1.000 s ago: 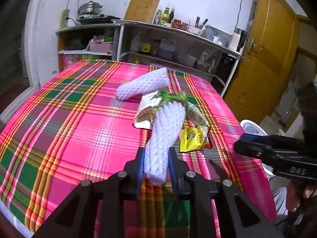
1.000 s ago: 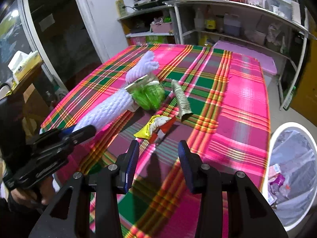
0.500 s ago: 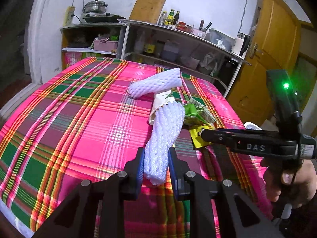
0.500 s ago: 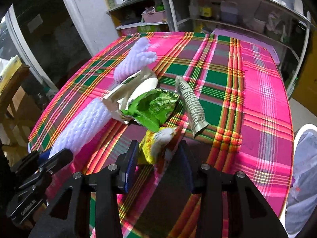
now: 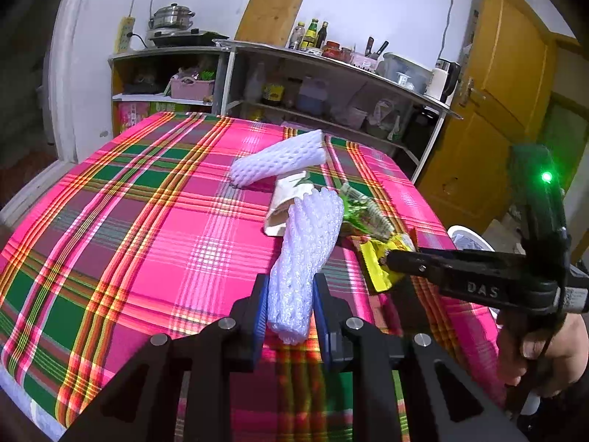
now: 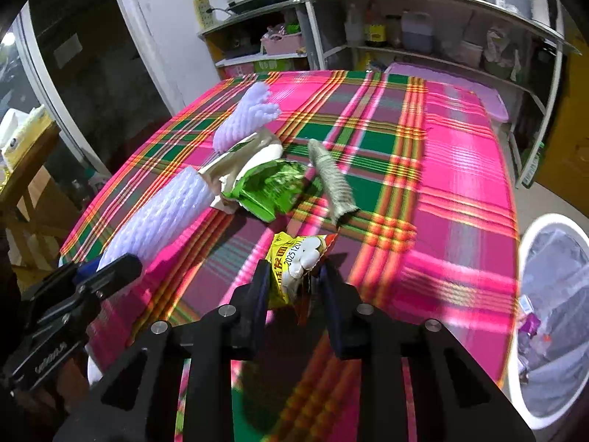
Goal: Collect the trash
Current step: 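Grasp the white foam net with the left gripper while the right grasps the yellow snack bag, then carry foam net and snack bag over the bin and open both grippers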
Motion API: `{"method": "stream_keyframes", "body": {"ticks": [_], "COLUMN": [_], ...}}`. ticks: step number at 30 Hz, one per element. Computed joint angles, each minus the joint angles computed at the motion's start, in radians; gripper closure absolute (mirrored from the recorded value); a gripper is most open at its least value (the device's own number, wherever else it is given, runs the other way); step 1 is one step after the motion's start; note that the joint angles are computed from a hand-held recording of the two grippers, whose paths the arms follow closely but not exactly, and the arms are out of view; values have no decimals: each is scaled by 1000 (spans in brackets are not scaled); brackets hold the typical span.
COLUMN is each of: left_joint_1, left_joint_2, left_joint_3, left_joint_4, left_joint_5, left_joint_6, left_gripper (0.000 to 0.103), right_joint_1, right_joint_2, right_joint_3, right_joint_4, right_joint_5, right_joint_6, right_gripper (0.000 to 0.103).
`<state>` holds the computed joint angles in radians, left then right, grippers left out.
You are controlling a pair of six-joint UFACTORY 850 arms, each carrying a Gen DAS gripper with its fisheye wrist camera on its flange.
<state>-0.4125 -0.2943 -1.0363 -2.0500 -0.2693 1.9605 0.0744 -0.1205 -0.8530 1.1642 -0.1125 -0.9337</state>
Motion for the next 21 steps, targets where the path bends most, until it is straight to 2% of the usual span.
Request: {"method": "stream_keyframes", "body": {"ticks": [8,21], "left_joint_1": [-61,-166], "left_joint_2": [47,106], "left_joint_3": [24,51], "left_joint_4": [-46,-59], "left_joint_5": [21,36], "left_joint_6": [47,73], "left_gripper": [79,79], "right_joint_1": [-41,-101], "right_joint_2": [141,335], "right_joint_3": [114,246], "right_joint_4": [270,464], "right_joint_5": [3,11], "right_joint_6": [-273,-458], "right_gripper": [75,75]}}
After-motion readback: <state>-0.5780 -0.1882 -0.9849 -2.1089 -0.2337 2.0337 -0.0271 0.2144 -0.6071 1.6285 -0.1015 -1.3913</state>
